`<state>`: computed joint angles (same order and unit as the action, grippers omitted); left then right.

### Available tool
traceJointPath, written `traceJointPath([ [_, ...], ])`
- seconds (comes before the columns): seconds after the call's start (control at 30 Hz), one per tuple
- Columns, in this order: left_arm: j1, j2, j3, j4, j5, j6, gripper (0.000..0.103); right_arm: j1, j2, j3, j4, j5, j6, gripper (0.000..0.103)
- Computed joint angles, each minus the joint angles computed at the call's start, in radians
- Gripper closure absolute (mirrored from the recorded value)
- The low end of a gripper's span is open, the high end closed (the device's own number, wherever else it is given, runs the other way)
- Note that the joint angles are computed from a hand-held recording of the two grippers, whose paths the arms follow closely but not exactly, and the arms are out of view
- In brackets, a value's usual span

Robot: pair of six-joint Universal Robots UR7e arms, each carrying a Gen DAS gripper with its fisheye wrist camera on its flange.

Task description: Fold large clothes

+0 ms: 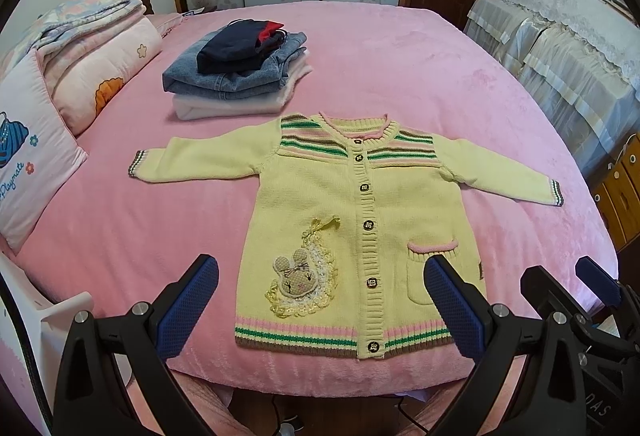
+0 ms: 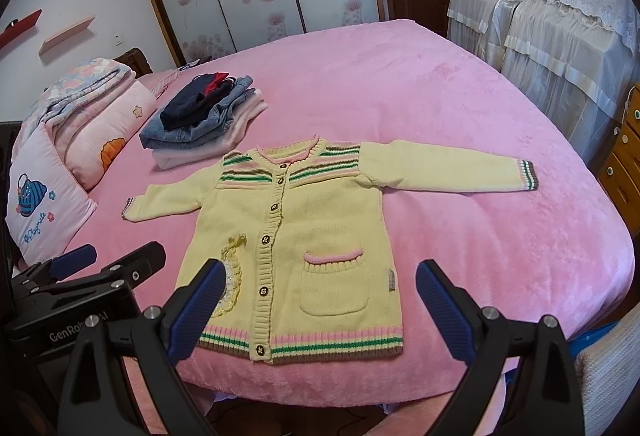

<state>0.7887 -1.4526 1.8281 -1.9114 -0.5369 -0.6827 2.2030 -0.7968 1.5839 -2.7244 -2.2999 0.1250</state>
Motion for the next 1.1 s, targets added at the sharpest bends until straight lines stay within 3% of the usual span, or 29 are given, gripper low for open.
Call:
traceJointPath([
  [0.27,0.011,0.029,-0.020,-0.025,-0.017,0.040,0.001,-0.017,-0.003,-0.003,-0.004,0.015,-0.004,0.006],
  [0.53,0.005,0.086,-0.034,-0.174,0.030,0.182,0.001,-0.038,0.001,-0.026,-0.015,0.018,-0.022,0.006],
  [0.87,0.043,0.216,-0.186,-0.266,-0.048,0.337,0.001,-0.072,0.016,-0.102,-0.078,0.001,-0.104,0.006],
  [1.1,0.045,0.333,-0.261,-0.504,-0.004,0.545,0.001,-0.101,0.030,-0.164,-0.144,-0.053,-0.167,0.006],
])
